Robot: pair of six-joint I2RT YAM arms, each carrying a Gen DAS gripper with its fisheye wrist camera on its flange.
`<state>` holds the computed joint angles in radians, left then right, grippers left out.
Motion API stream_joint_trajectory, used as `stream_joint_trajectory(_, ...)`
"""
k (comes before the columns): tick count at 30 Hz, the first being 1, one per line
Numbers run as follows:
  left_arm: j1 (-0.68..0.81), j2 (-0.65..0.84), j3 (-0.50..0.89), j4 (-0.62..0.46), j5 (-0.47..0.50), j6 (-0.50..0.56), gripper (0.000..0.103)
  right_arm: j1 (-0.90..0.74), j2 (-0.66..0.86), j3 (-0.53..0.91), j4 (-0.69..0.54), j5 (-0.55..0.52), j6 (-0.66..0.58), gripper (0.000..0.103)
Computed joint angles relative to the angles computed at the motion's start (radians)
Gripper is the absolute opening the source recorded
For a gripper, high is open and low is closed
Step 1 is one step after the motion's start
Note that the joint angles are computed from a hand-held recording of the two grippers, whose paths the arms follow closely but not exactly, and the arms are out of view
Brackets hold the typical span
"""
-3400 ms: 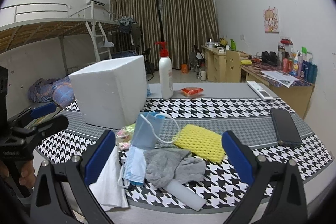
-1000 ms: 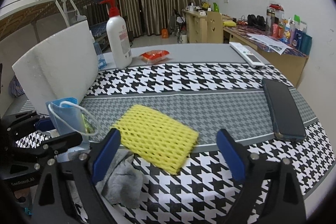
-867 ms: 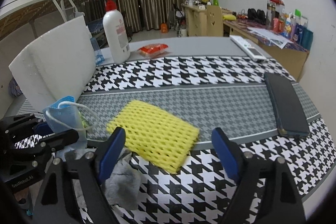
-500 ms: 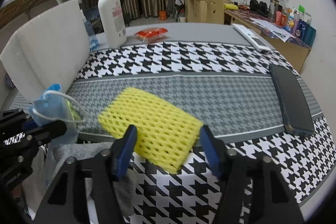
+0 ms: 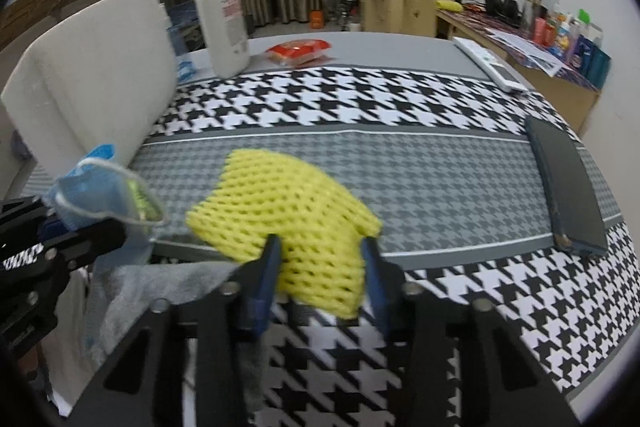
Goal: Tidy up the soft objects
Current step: 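Grasp the blue mask with the left tool while the right tool grasps the yellow mesh, then lift the mask and mesh and carry both over the white foam box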
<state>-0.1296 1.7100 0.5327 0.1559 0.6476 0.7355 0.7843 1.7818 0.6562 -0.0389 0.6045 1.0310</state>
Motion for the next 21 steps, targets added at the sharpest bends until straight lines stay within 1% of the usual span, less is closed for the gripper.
stream_joint_trajectory(1, 0.0, -0.002, 0.0, 0.0, 0.0, -0.002, 0.01, 0.004, -0.003, -0.002, 0.008, -0.001, -0.003, 0.029)
stream_joint_trajectory(5, 0.01, -0.013, -0.004, 0.0, 0.013, -0.009, 0.009, 0.029, -0.037, -0.018, 0.008, 0.041, 0.022, 0.024)
stream_joint_trajectory(15, 0.087, -0.102, -0.016, -0.041, 0.103, -0.021, 0.007, 0.095, -0.145, -0.025, -0.075, 0.138, 0.094, 0.023)
stream_joint_trajectory(21, 0.14, -0.187, -0.036, -0.052, 0.148, -0.031, 0.007, 0.14, -0.196, -0.016, -0.136, 0.199, 0.125, 0.023)
